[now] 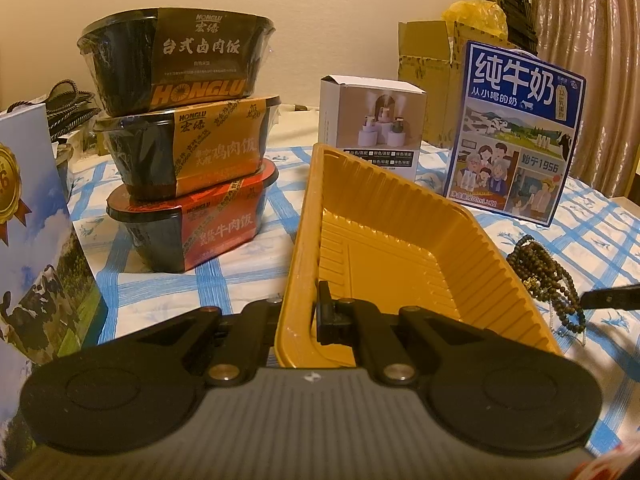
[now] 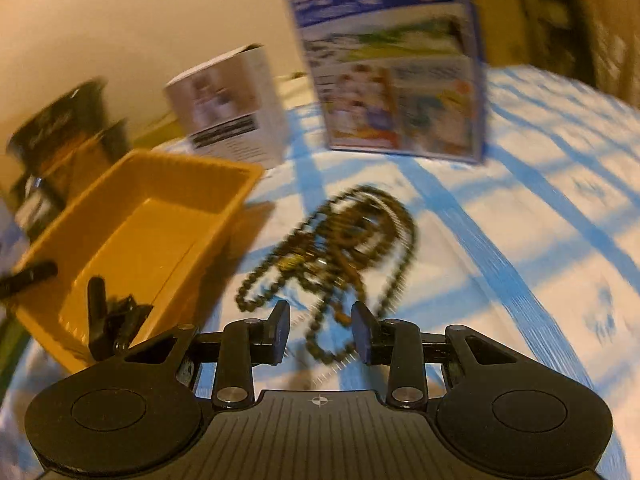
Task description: Organize jewelry
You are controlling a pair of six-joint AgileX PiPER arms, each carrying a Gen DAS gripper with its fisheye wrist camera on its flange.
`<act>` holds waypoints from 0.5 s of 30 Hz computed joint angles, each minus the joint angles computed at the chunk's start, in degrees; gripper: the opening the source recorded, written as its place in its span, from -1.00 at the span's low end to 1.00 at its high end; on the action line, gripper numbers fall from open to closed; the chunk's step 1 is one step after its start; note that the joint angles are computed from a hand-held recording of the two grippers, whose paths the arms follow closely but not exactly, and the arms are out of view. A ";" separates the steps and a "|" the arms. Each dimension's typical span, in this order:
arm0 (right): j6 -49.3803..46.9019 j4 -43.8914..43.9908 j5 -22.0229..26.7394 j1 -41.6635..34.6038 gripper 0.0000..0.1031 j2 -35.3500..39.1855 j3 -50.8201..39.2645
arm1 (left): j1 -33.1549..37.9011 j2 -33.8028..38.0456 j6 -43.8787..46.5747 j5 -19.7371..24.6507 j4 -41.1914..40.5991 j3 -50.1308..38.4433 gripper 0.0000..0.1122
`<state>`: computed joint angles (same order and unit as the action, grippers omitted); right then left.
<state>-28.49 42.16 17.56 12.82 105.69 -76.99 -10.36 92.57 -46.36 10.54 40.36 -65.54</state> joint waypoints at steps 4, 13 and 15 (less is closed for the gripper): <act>1.61 -1.47 2.62 0.40 -0.32 4.81 -6.41 | -0.04 0.14 0.02 0.10 0.20 -0.16 -0.92; 13.07 -4.13 4.34 0.40 -0.34 12.00 -16.23 | 0.38 0.74 4.16 0.33 -3.78 -1.03 -0.92; 16.59 -5.25 4.15 0.40 -0.37 12.92 -17.47 | 0.37 0.74 4.03 0.35 -3.66 -1.03 -0.92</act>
<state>-11.90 36.91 21.71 13.23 118.61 -94.46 -9.99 93.31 -42.33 10.89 36.70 -66.57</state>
